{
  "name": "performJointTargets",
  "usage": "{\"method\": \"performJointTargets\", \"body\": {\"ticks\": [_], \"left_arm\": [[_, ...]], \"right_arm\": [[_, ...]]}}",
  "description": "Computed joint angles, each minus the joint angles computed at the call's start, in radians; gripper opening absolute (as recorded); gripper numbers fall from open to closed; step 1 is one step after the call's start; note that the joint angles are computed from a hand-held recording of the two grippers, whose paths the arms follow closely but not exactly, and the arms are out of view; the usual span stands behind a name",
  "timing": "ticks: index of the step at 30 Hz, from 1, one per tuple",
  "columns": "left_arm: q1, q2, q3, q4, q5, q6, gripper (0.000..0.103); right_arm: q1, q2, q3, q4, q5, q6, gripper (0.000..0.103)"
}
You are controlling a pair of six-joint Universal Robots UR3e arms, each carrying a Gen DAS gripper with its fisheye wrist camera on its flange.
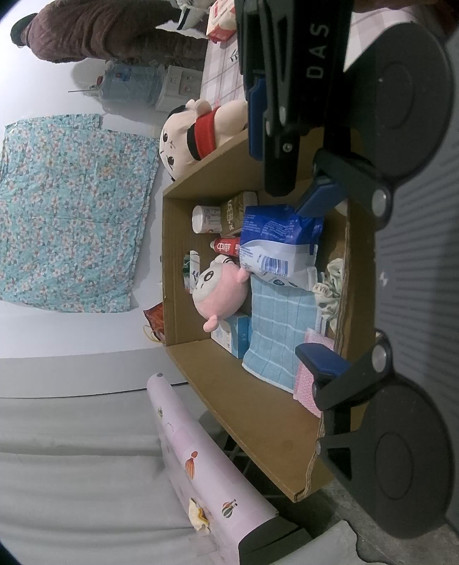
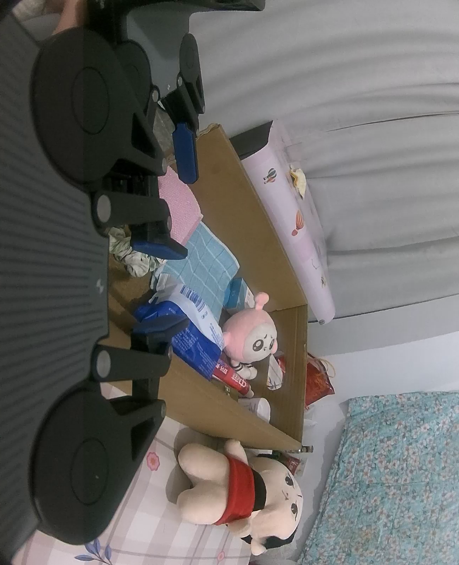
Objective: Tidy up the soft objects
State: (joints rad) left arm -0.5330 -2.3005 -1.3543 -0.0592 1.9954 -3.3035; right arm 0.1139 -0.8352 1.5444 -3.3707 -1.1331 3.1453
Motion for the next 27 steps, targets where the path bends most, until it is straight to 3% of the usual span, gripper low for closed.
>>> {"method": "performJointTargets", "body": {"ticks": [27], "left_arm": [[0.001,-0.003,0.009,-0.002,0.001,0.002,0.080]], "right_arm": [[-0.013,0.005,-0.004,0.004,0.025,-0.003,0.034]]}}
